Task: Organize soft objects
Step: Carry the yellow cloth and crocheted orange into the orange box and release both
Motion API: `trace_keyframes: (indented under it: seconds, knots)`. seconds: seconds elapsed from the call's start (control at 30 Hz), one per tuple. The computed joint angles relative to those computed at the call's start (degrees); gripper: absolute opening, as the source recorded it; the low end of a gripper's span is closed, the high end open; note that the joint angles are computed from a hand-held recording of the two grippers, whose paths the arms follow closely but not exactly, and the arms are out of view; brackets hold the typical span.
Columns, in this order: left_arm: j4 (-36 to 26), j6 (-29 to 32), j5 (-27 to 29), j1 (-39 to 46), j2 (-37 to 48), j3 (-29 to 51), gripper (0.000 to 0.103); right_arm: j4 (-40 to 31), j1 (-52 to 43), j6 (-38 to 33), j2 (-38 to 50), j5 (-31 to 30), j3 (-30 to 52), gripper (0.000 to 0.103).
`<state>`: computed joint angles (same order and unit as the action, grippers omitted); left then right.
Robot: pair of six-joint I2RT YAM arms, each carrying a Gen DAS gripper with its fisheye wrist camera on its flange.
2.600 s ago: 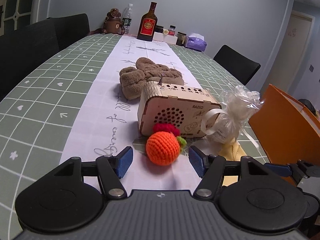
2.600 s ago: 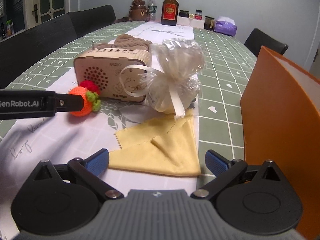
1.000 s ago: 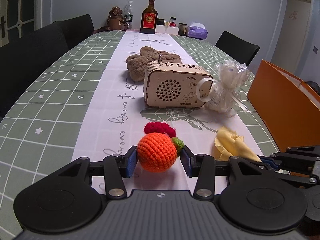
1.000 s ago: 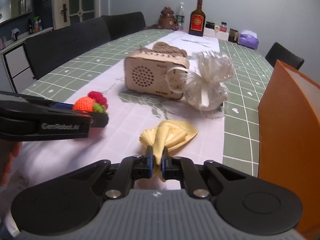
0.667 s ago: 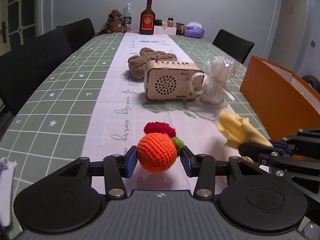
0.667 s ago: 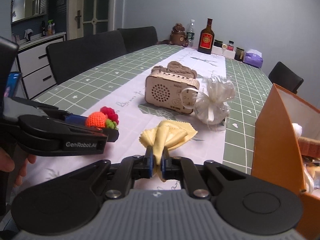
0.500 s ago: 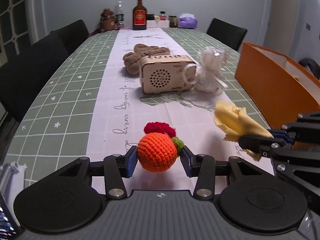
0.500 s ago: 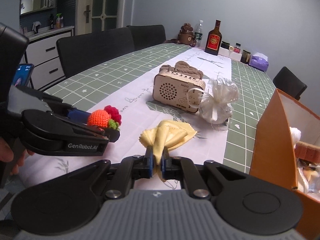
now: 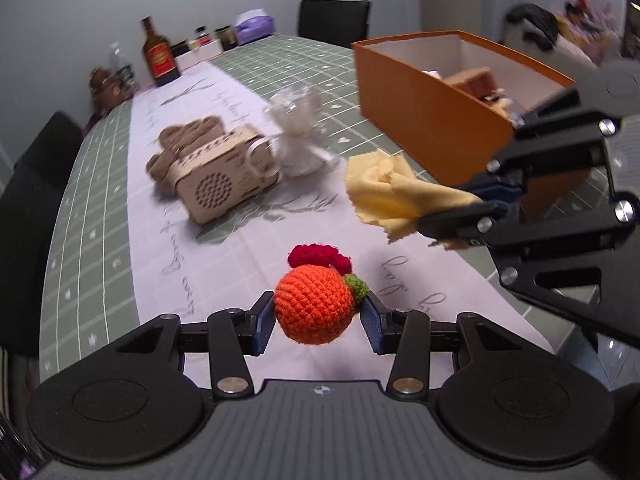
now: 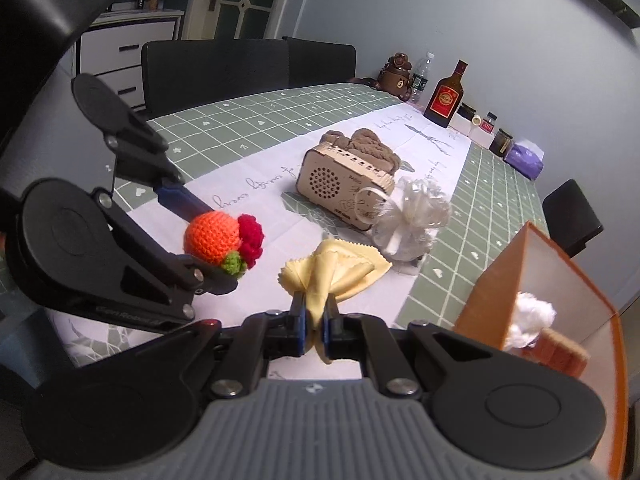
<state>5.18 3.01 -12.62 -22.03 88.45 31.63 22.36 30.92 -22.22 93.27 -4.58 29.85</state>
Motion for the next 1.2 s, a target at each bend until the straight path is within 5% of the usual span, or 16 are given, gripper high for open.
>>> trace_keyframes:
  seconds: [0.2,0.57,1.03,1.2]
  knots:
    - [-4.64,4.97,-3.00,-4.57,1.58,7.13,0.051,-9.68,-6.94,-4.28,-5.99,-5.30,3.04,0.005]
    - [-19.54,12.96,2.47,-4.95,9.57,29.29,0.051,-23.22,-19.22,-11.77,-7.71,-7.59,13.60,0.005]
    - [-36.15,18.41,11.42,-9.41,33.88,60.15,0.052,-47.05,-33.14,-17.89,11.18,-9.15,36.29,0.006]
    - [-40.93,16.12,10.95,-8.87,43.37,69.29,0.052,-51.10,-34.77,-19.35,17.01,-8.64,40.84,0.006]
